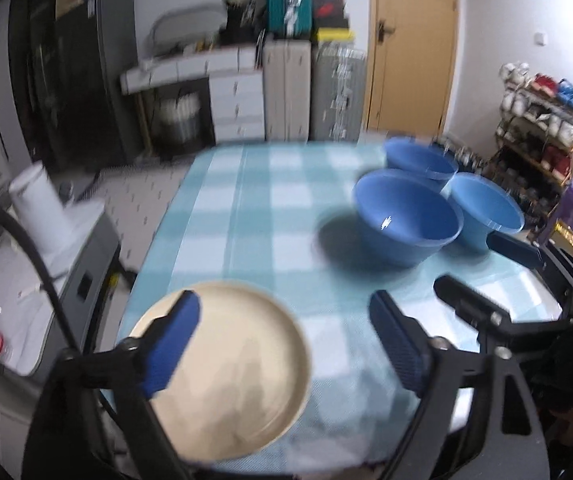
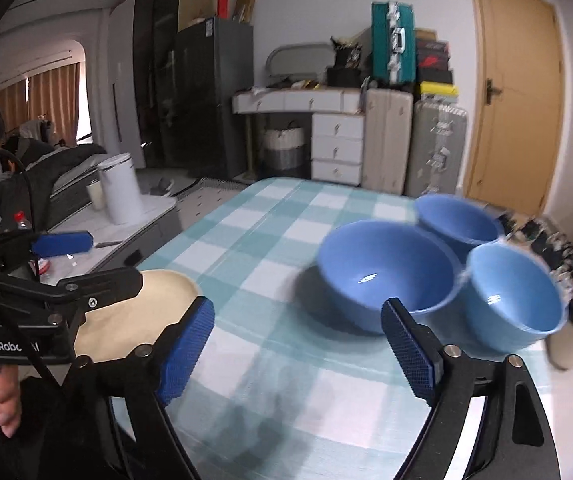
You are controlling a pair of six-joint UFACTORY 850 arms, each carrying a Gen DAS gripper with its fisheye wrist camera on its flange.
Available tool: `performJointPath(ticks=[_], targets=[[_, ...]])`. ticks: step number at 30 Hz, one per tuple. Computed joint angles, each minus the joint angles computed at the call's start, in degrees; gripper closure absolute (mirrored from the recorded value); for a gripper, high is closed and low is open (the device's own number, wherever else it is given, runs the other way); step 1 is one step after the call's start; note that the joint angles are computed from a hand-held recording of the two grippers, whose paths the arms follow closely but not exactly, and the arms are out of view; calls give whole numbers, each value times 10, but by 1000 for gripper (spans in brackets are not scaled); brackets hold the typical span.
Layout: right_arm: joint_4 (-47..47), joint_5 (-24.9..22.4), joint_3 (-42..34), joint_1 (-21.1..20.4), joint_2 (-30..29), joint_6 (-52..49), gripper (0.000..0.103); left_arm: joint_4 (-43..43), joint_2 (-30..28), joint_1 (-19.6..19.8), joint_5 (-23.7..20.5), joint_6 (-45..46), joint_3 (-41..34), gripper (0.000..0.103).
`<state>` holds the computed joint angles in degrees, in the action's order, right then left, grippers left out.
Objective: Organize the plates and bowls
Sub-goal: 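Raise both tools away from the plate stack and hold them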
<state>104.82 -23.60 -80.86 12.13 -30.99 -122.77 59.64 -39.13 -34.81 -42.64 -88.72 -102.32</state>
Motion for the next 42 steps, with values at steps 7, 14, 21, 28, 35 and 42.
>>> performJointPath(ticks=[7, 14, 21, 28, 35, 42], targets=[[195, -53, 61, -38, 38, -190, 2, 140, -28, -21, -21, -123, -36, 2], [315, -128, 117, -58, 57, -314, 1, 233, -45, -40, -87, -241, -28, 0], [328, -163, 134, -75, 69, -288, 1, 252, -50, -43, -76, -275, -16, 0], [346, -156, 134, -80, 71, -277, 1, 242, -71, -49, -94, -243, -47, 0], [352, -136, 128, -72, 67, -298, 1, 240, -76, -51, -96, -246, -51, 0], [347, -114, 117, -70, 60, -293, 1, 221, -93, -52, -105, -207, -76, 0]])
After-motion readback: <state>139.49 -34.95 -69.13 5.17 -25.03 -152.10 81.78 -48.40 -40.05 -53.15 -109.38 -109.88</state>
